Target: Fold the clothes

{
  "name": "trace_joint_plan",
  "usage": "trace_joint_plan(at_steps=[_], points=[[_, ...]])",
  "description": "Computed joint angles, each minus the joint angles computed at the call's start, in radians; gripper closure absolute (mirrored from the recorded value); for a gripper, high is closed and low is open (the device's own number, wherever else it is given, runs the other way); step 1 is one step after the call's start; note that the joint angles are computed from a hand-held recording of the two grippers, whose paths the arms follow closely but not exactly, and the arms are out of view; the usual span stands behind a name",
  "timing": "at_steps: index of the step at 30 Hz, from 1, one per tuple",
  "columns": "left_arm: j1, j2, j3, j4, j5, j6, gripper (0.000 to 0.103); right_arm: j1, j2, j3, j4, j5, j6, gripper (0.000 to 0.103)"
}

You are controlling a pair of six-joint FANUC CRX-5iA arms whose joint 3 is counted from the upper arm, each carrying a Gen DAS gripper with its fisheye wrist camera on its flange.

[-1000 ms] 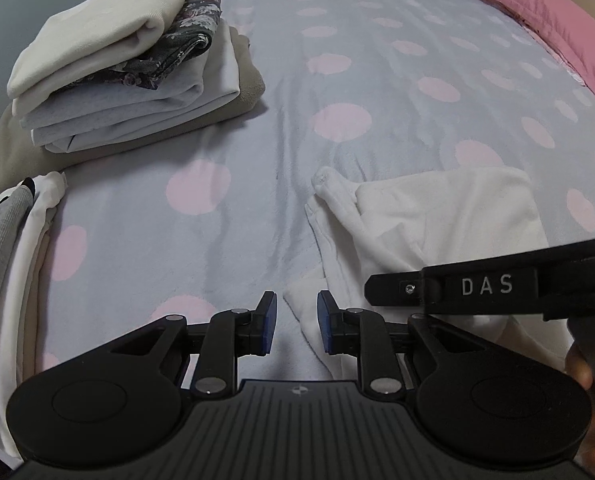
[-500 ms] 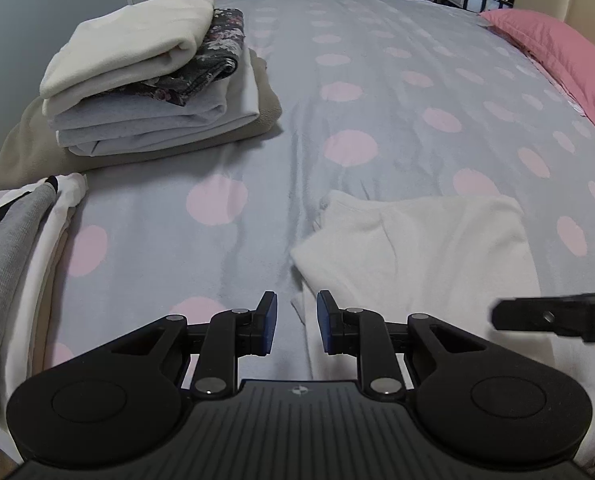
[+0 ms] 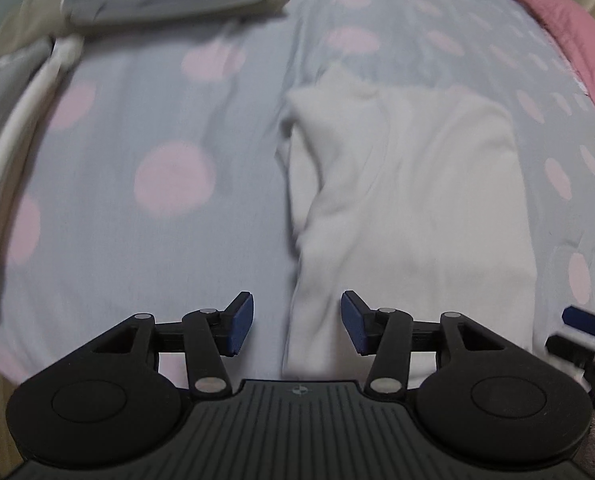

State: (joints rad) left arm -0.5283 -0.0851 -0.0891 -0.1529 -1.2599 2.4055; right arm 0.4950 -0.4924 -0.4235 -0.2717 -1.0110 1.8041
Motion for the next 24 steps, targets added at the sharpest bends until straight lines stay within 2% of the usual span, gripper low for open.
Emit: trace_joint_plan(at_steps=[4,7,10,12,13,15,16,17,21,24], points=[[0.032,-0.020,-0.049,0.060,0.011,0.017,0.056,0.187,-0.092,-0.122,0.159,0.077,-0.009,0.058],[0.058,-0.036,-0.084,0.103,0.041,0.010,0.056,0.317,-0.142,-0.226,0.326,0.154,-0.084,0.060],[0.074,-0.039,-0.106,0.150,0.057,-0.014,0.057,0.388,-0.171,-0.307,0.468,0.202,-0.139,0.063],[0.078,-0.038,-0.115,0.171,0.068,-0.037,0.058,0.401,-0.171,-0.337,0.529,0.222,-0.162,0.072],[0.078,-0.039,-0.117,0.177,0.074,-0.039,0.064,0.400,-0.173,-0.343,0.541,0.229,-0.166,0.080],[0.075,-0.042,-0.119,0.184,0.088,-0.036,0.077,0.392,-0.173,-0.345,0.546,0.236,-0.161,0.084],[0.074,-0.043,-0.120,0.183,0.094,-0.036,0.082,0.387,-0.172,-0.344,0.546,0.240,-0.157,0.092],[0.071,-0.046,-0.118,0.178,0.099,-0.032,0.087,0.385,-0.176,-0.343,0.549,0.242,-0.162,0.095],[0.061,-0.101,-0.130,0.149,0.145,0.007,0.092,0.378,-0.209,-0.327,0.563,0.223,-0.193,0.096],[0.082,-0.163,-0.191,0.211,0.231,-0.032,0.093,0.373,-0.238,-0.311,0.581,0.203,-0.217,0.098]])
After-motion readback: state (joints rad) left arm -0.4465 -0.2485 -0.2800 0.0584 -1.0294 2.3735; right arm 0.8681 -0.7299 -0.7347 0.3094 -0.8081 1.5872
